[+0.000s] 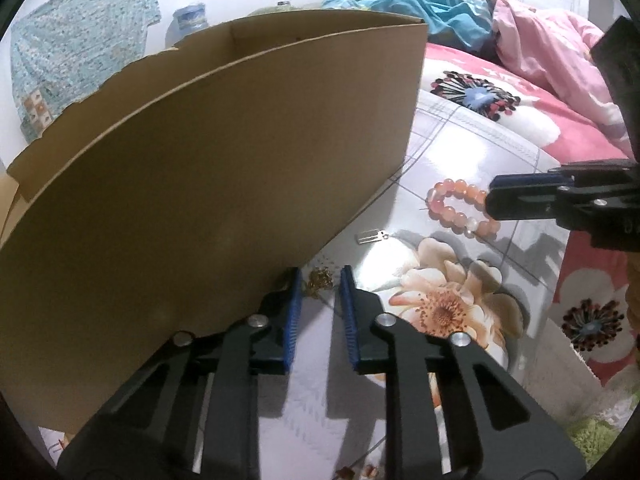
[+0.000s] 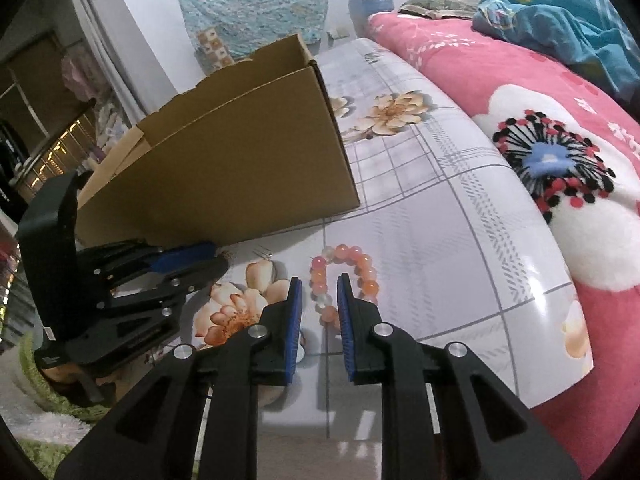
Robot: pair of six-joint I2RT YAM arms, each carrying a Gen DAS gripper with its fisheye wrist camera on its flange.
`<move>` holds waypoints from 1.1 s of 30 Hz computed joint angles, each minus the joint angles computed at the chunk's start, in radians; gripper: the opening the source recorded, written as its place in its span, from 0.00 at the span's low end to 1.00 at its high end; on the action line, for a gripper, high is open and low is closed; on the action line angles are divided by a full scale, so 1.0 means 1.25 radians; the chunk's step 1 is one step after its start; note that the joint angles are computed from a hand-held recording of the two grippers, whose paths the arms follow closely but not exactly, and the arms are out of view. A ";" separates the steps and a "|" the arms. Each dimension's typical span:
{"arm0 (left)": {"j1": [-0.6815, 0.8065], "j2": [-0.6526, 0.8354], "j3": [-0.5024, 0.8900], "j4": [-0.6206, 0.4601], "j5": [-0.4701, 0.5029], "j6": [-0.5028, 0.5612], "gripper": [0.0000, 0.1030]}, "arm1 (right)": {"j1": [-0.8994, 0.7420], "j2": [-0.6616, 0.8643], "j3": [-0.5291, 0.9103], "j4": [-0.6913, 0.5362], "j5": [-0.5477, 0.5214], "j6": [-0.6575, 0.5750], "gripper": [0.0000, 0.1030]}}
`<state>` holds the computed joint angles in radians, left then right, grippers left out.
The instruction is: Organize jewelry
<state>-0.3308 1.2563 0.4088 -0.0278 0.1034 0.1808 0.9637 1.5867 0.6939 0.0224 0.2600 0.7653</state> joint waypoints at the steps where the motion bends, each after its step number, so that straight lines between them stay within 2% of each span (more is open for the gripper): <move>1: -0.003 -0.001 -0.001 0.000 0.004 0.005 0.07 | -0.001 0.001 0.000 0.006 -0.002 -0.002 0.18; 4: -0.036 -0.009 -0.007 0.001 -0.032 0.008 0.05 | 0.000 -0.002 -0.003 0.016 -0.006 -0.003 0.18; 12: -0.024 -0.075 -0.036 -0.045 -0.019 0.016 0.05 | 0.014 -0.015 -0.001 0.018 -0.002 -0.012 0.18; 17: 0.007 -0.138 -0.062 -0.085 0.005 0.024 0.01 | 0.027 0.005 0.022 0.046 -0.025 -0.039 0.18; 25: 0.067 -0.192 -0.088 -0.116 0.045 0.037 0.00 | 0.040 0.192 0.209 0.013 -0.062 -0.153 0.18; 33: 0.104 -0.198 -0.097 -0.114 0.088 0.049 0.00 | 0.038 0.302 0.350 -0.081 -0.026 -0.219 0.18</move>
